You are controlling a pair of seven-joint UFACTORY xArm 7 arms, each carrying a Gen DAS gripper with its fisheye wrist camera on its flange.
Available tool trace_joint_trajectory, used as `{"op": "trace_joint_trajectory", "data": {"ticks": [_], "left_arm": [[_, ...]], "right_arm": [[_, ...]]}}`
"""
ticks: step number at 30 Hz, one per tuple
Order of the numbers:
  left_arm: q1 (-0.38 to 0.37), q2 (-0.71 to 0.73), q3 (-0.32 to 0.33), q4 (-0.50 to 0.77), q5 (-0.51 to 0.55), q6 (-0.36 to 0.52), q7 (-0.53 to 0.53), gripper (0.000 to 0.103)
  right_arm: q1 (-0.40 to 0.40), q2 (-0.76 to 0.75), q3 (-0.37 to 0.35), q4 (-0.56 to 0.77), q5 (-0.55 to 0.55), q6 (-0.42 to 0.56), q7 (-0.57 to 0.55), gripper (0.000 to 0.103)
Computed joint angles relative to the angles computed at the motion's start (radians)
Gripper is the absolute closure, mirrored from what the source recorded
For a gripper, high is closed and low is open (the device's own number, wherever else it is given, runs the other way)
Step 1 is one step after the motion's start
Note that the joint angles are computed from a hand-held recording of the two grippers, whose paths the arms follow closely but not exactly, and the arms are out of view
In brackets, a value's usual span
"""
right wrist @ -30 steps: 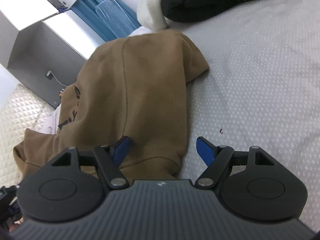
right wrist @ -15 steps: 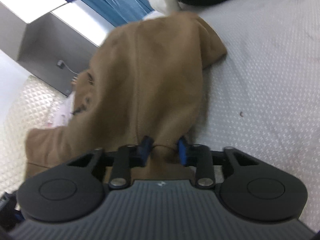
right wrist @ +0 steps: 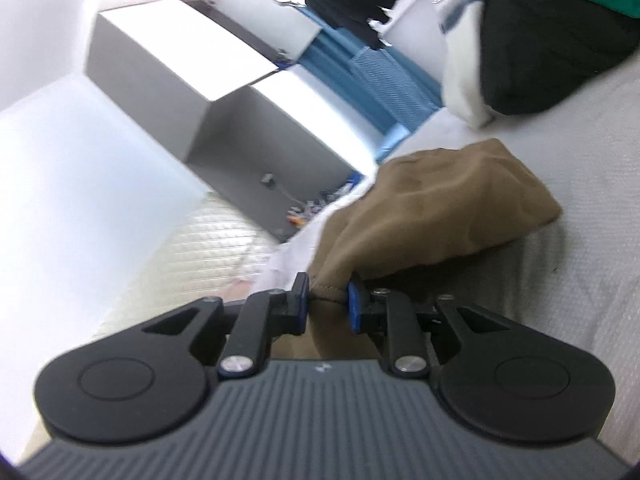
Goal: Fold large clothes
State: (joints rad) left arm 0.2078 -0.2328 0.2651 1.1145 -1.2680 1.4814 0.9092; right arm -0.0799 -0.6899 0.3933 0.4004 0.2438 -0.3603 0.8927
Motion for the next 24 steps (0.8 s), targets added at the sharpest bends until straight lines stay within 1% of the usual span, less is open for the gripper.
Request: {"op": "trace_joint_trajectory", "data": {"ticks": [2,4,6,8,9,10,11,12,13,14,15,16,19,21,22,24], "left_arm": [[0.01,-0.013,0.013,-0.016,0.025,0.029,0.006,0.09],[0.01,-0.021,0.005,-0.023,0.045,0.018,0.006,0.09],[0.002,-0.017,0.005,-0.021,0.044,0.027,0.008,0.089],[-0.002,0.003,0.004,-0.009,0.04,0.035,0.01,0.079],[-0.001,0.005,-0.002,-0.01,0.047,0.027,0.004,0.062],[0.001,0.011,-0.006,-0.011,0.047,0.011,0.004,0.049],[0.0,0.024,-0.009,-0.005,0.04,0.001,0.002,0.045],[0.003,0.037,-0.005,-0.003,0.026,0.011,-0.007,0.042],[0.007,0.057,-0.001,0.006,0.007,0.029,-0.016,0.042],[0.013,0.073,0.0,0.012,-0.012,0.044,-0.026,0.041],[0.022,0.085,-0.001,0.016,-0.032,0.052,-0.037,0.038],[0.028,0.097,-0.007,0.022,-0.052,0.05,-0.047,0.034],[0.036,0.146,-0.037,0.061,-0.088,0.041,-0.089,0.033],[0.038,0.178,-0.063,0.093,-0.088,0.028,-0.123,0.033],[0.038,0.194,-0.076,0.111,-0.085,0.022,-0.137,0.033],[0.038,0.217,-0.099,0.138,-0.076,0.012,-0.16,0.033]], "right_arm": [[-0.007,-0.018,0.019,-0.001,0.01,0.026,0.009,0.08],[-0.048,-0.035,0.054,0.02,0.013,0.097,0.023,0.08],[-0.079,-0.029,0.072,0.046,-0.007,0.151,0.044,0.076],[-0.085,-0.045,0.069,0.039,-0.018,0.193,0.078,0.075],[-0.092,-0.052,0.075,0.031,-0.019,0.202,0.103,0.071],[-0.087,-0.054,0.068,0.02,-0.018,0.204,0.127,0.069],[-0.076,-0.058,0.058,0.011,-0.017,0.205,0.151,0.061],[-0.068,-0.051,0.045,0.006,-0.02,0.202,0.169,0.048],[-0.068,-0.064,0.051,-0.004,-0.022,0.208,0.193,0.041],[-0.075,-0.065,0.059,-0.001,-0.028,0.216,0.212,0.029],[-0.074,-0.059,0.058,0.002,-0.04,0.218,0.223,0.026],[-0.071,-0.045,0.051,0.009,-0.054,0.221,0.229,0.026],[-0.1,-0.01,0.054,0.047,-0.103,0.278,0.249,0.025],[-0.131,-0.003,0.067,0.067,-0.127,0.343,0.278,0.024],[-0.123,-0.009,0.057,0.053,-0.135,0.341,0.289,0.021],[-0.125,0.015,0.048,0.053,-0.157,0.318,0.309,0.02]]}}
